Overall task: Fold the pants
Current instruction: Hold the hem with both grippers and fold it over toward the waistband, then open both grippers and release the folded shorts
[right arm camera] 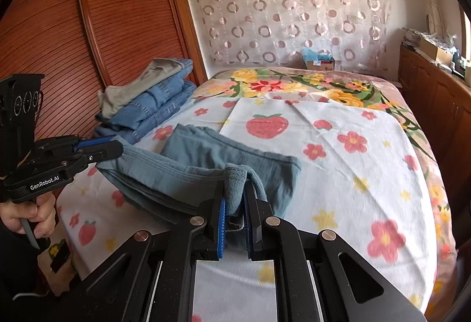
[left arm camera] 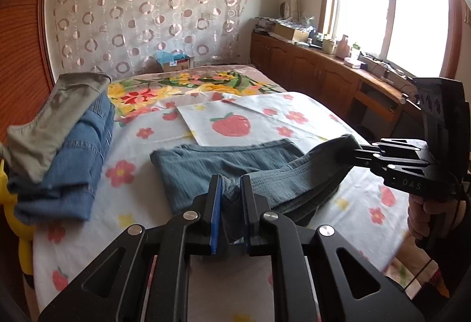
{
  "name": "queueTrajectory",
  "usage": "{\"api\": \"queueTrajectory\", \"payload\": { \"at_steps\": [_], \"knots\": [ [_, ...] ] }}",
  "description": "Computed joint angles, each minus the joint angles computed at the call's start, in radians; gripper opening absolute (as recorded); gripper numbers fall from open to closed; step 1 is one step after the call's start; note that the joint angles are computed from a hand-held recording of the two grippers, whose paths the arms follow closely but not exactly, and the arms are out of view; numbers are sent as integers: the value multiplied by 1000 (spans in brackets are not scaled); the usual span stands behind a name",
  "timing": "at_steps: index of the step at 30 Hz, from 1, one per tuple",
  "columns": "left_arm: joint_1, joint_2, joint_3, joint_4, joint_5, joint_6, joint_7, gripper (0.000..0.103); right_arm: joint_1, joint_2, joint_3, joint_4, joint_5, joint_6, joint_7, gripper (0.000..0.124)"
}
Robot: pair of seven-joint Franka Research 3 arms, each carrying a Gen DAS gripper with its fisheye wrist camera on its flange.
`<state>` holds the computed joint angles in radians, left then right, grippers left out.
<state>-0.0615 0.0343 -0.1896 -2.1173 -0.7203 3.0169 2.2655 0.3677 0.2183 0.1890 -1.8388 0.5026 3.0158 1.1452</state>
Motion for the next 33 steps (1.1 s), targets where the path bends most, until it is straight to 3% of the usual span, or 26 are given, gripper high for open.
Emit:
{"api": "queueTrajectory", "payload": {
  "at_steps": [2, 7, 11, 14, 15, 16, 19, 21, 23, 26, 33],
  "knots": [
    [2, 29, 8, 23, 69, -4, -55, 13, 25, 28, -35, 34, -54, -19, 55, 10],
    [32, 73, -3, 40, 213, -13, -172, 13, 23, 67, -36, 73, -81, -61, 95, 10],
    [72, 83, -35, 47, 217, -34, -187, 18, 14, 72, -30, 85, -89, -74, 105, 15],
    [77, 76, -32, 32, 252, -20, -227, 29, 0, 58, -14, 68, -61, -51, 82, 24],
    [85, 71, -38, 24, 241, -12, -221, 40, 12, 48, -29, 51, -76, -28, 100, 29],
    [96, 66, -50, 17, 205, -6, -195, 52, 24, 37, -44, 32, -93, -5, 121, 30],
    [113, 49, -63, 1, 106, -9, -121, 70, -5, 6, -20, -15, -62, 26, 93, 32],
    [111, 38, -62, -13, 31, -3, -68, 78, 9, -10, -40, -47, -88, 38, 110, 32],
    [101, 29, -50, -31, -20, 0, -36, 78, 36, -25, -76, -80, -146, 44, 160, 32],
    [84, 23, -30, -53, -52, -12, -15, 78, 2, -35, -41, -105, -113, 19, 125, 32],
    [57, 34, -1, -80, 82, -31, -116, 78, 11, -9, -52, -64, -138, -79, 125, 32]
  ]
}}
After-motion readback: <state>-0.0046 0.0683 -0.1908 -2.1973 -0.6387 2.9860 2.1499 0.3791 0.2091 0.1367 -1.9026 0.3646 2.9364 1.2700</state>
